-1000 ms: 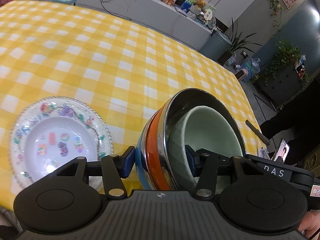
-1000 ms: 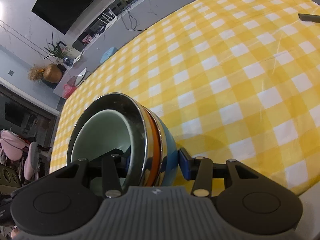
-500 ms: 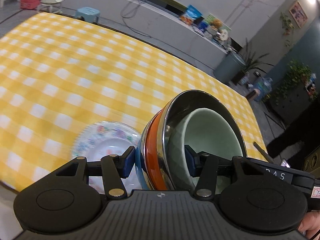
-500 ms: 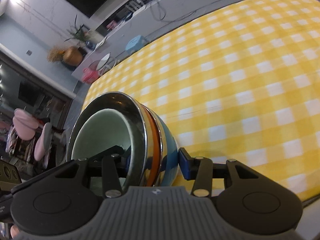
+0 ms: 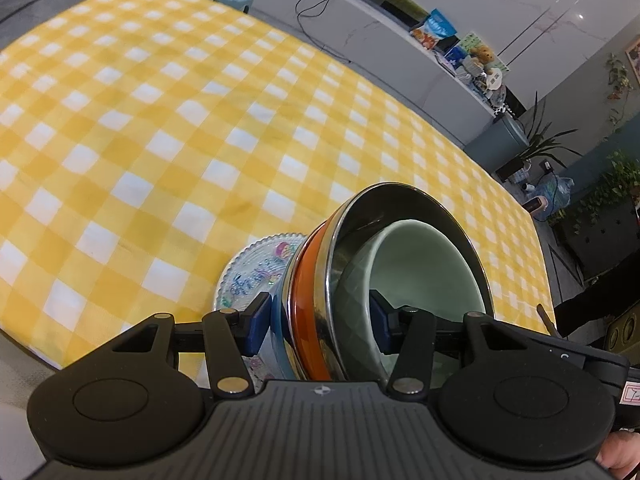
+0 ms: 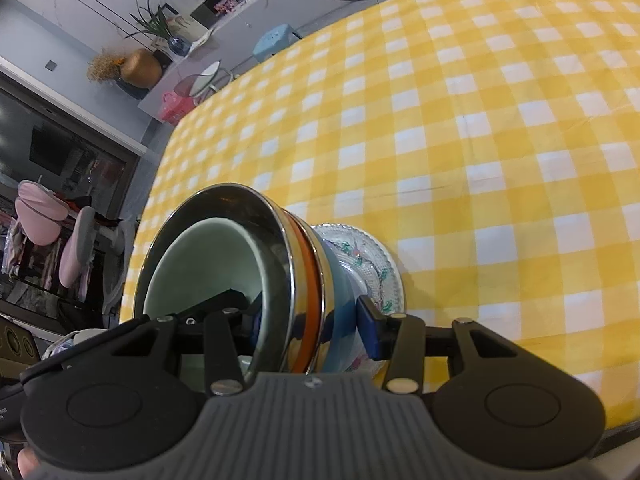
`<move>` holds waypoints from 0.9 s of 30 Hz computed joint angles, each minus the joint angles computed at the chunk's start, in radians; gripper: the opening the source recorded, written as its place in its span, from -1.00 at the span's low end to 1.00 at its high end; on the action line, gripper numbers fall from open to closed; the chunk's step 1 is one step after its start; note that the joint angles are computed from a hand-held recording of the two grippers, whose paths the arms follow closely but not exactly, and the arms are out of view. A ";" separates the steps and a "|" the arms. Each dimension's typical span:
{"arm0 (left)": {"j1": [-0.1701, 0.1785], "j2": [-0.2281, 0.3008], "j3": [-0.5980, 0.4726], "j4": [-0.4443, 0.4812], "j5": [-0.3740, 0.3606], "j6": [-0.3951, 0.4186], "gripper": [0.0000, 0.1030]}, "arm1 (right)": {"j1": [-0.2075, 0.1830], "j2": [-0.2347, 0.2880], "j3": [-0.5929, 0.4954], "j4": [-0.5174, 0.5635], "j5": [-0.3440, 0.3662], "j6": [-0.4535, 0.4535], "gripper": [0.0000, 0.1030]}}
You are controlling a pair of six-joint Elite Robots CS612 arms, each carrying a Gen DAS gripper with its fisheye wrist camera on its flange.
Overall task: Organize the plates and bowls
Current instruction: 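Lower the nested bowls onto the plate stack with both tools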
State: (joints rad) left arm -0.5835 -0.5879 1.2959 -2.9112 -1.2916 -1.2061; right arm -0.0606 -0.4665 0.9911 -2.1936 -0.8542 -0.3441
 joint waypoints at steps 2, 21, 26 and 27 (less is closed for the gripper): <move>0.003 0.003 0.000 -0.001 -0.010 -0.004 0.12 | 0.001 0.002 0.000 0.003 -0.008 -0.001 -0.13; 0.013 0.020 -0.013 0.005 -0.022 -0.008 0.09 | 0.009 0.026 -0.034 0.018 -0.021 0.015 -0.14; 0.011 0.019 -0.017 0.019 -0.015 0.004 0.09 | 0.008 0.022 -0.027 0.004 -0.026 0.012 -0.13; 0.011 0.019 -0.018 0.021 -0.013 0.005 0.09 | 0.009 0.022 -0.027 0.001 -0.028 0.011 -0.11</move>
